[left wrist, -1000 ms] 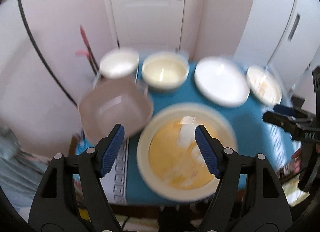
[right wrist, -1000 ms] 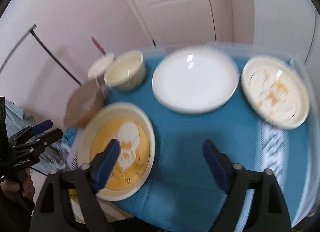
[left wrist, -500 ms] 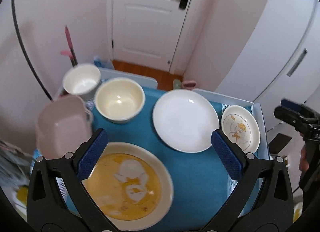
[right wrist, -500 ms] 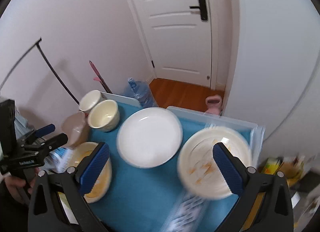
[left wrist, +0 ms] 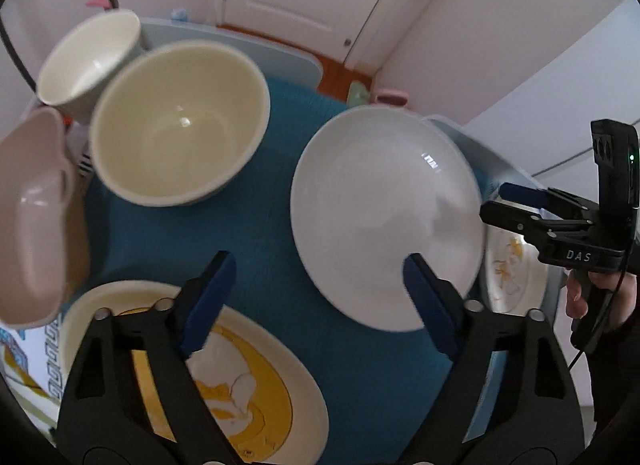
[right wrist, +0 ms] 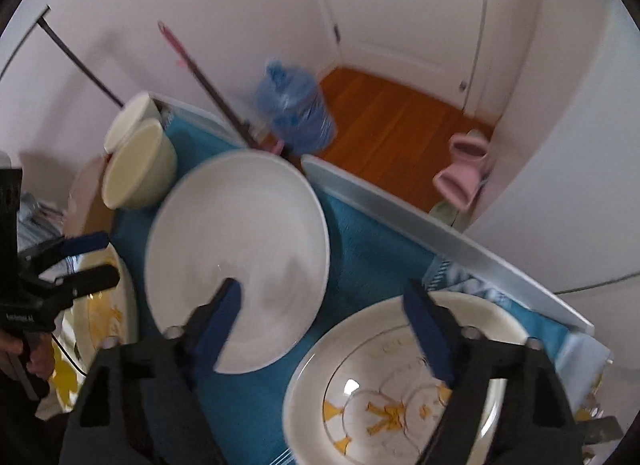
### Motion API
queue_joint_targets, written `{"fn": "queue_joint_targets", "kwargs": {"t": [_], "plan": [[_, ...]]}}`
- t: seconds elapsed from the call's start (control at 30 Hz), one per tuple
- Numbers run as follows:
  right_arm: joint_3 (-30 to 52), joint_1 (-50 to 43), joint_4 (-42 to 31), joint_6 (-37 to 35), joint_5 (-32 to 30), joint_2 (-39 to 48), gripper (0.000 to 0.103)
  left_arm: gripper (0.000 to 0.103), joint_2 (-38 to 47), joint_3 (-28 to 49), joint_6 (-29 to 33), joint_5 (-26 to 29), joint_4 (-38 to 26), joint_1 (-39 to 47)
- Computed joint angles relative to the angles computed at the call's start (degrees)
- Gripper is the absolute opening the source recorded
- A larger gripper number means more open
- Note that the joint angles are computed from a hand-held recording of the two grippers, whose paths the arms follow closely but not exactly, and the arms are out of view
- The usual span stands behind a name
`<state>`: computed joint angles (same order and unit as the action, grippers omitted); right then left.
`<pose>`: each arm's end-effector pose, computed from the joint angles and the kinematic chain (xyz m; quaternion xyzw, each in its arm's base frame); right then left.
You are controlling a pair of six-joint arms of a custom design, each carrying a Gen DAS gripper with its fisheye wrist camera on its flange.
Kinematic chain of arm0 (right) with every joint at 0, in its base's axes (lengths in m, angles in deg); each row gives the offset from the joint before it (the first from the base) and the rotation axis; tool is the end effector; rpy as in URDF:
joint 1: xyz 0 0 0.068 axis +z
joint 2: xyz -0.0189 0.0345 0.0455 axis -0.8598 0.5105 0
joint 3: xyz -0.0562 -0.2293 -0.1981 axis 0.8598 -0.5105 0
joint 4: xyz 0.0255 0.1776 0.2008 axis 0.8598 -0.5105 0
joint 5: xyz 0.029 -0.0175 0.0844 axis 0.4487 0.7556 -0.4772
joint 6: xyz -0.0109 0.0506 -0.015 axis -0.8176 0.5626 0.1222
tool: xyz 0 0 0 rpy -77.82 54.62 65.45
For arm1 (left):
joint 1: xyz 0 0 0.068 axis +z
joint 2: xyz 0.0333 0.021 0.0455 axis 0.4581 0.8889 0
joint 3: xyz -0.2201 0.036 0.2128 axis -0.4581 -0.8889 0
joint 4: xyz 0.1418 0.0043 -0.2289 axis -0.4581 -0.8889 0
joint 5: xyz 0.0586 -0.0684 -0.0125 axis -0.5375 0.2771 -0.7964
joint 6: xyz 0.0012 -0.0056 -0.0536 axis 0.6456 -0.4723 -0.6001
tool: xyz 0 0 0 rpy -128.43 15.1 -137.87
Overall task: Organize plates and bowls
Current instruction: 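Grasp the rim of the plain white plate with both tools, then lift the white plate with both tools and lower it onto the yellow plate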
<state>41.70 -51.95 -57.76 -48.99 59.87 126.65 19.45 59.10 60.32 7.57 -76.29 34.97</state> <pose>0.2233 0.0423 0.1598 -0.2662 0.9417 0.1799 0.0998 0.1623 0.0128 0.1836 -0.0933 0.9777 -0.1237 0.1419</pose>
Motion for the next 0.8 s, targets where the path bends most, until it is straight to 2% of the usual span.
{"fn": "queue_joint_targets", "kwargs": {"t": [0.07, 0.17, 0.27, 0.33, 0.4, 0.5, 0.57, 0.67, 0.8], "plan": [[0.5, 1.1, 1.7, -1.1, 0.0, 3.4, 0.058, 0.072, 2.9, -0.6, -0.6, -0.4, 2.2, -1.1], [0.9, 2.8, 2.4, -2.0, 0.8, 5.2, 0.050, 0.067, 5.2, -1.1, -1.2, -0.7, 4.1, -2.7], [1.4, 3.1, 1.7, -4.0, 0.8, 6.7, 0.038, 0.065, 6.6, -1.4, -1.9, -1.0, 5.0, -4.1], [1.7, 3.3, 1.3, -4.7, 1.0, 7.3, 0.035, 0.064, 7.1, -1.6, -2.1, -1.5, 5.4, -4.8], [2.0, 3.3, 1.3, -5.0, 1.1, 7.8, 0.034, 0.057, 7.5, -1.9, -1.7, -1.8, 5.7, -4.9], [2.4, 2.7, 0.4, -6.2, 1.2, 8.5, 0.028, 0.042, 9.6, -1.7, -3.1, -1.9, 6.6, -6.0], [2.4, 2.3, 0.1, -6.9, 0.9, 8.5, 0.022, 0.024, 10.5, -2.0, -4.1, -2.2, 7.4, -7.3], [2.5, 1.6, -0.1, -7.7, -0.4, 9.0, 0.017, 0.020, 10.8, -1.9, -4.7, -2.3, 8.3, -8.3], [2.1, 1.1, 0.5, -7.4, -0.9, 8.8, 0.017, 0.020, 10.4, -1.8, -6.6, -3.9, 8.7, -10.4]]}}
